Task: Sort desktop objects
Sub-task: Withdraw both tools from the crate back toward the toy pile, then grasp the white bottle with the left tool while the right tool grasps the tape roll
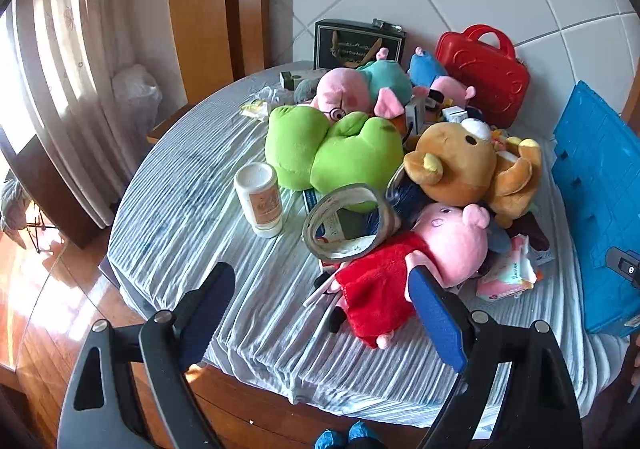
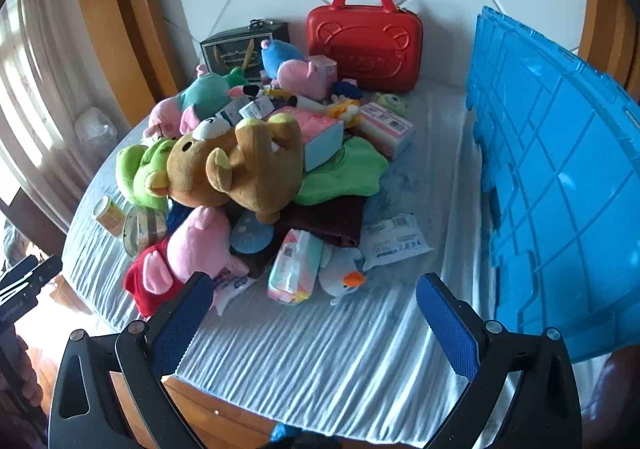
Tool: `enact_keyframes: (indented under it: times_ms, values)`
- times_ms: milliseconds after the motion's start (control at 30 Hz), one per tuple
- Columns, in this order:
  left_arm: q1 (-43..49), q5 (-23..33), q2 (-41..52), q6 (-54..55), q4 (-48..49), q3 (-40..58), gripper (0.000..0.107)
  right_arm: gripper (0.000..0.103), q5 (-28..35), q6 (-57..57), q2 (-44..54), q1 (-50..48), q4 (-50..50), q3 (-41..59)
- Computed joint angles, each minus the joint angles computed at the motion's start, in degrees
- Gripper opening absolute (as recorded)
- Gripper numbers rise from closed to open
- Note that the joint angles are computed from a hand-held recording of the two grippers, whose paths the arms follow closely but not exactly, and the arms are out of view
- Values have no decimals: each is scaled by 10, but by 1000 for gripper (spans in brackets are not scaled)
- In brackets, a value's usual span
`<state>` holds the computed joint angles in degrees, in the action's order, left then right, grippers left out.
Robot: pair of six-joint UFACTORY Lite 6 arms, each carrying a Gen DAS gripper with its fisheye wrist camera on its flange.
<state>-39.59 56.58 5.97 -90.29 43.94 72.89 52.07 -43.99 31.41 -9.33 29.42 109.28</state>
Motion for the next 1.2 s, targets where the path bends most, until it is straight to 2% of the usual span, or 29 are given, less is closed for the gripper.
enact_keyframes:
  times_ms: [133,200,333,467,567,700,867,1033,1167,1200]
  values:
    - [16,-17,25,-14,-6,1,89,103,21,-3,64,-1,1,65]
    - [25,-27,35,-6,-6,0,89,103,13,2,87,1,-3,82]
    - [58,-50,22,14,-13,-30,89,103,37,28,125,6,-15,125]
    - [115,-82,8,52,0,-74,89,103,13,58,125,22,-35,121]
    - [184,-142,-2,102,2,-108,89,103,-20,92,105,42,-44,80]
    - [285,-239,10,222,-13,-118,89,103,-74,190,68,102,-84,15]
    - [381,-355,82,416,-88,-88,89,103,-150,372,26,217,-176,-54]
    - [420,-405,157,588,-187,-42,89,103,-162,557,41,326,-302,-36]
    - [445,-428,191,773,-342,-16,85,102,-138,653,83,385,-383,18]
    - [447,-429,197,807,-372,-11,84,98,-130,670,96,397,-403,33]
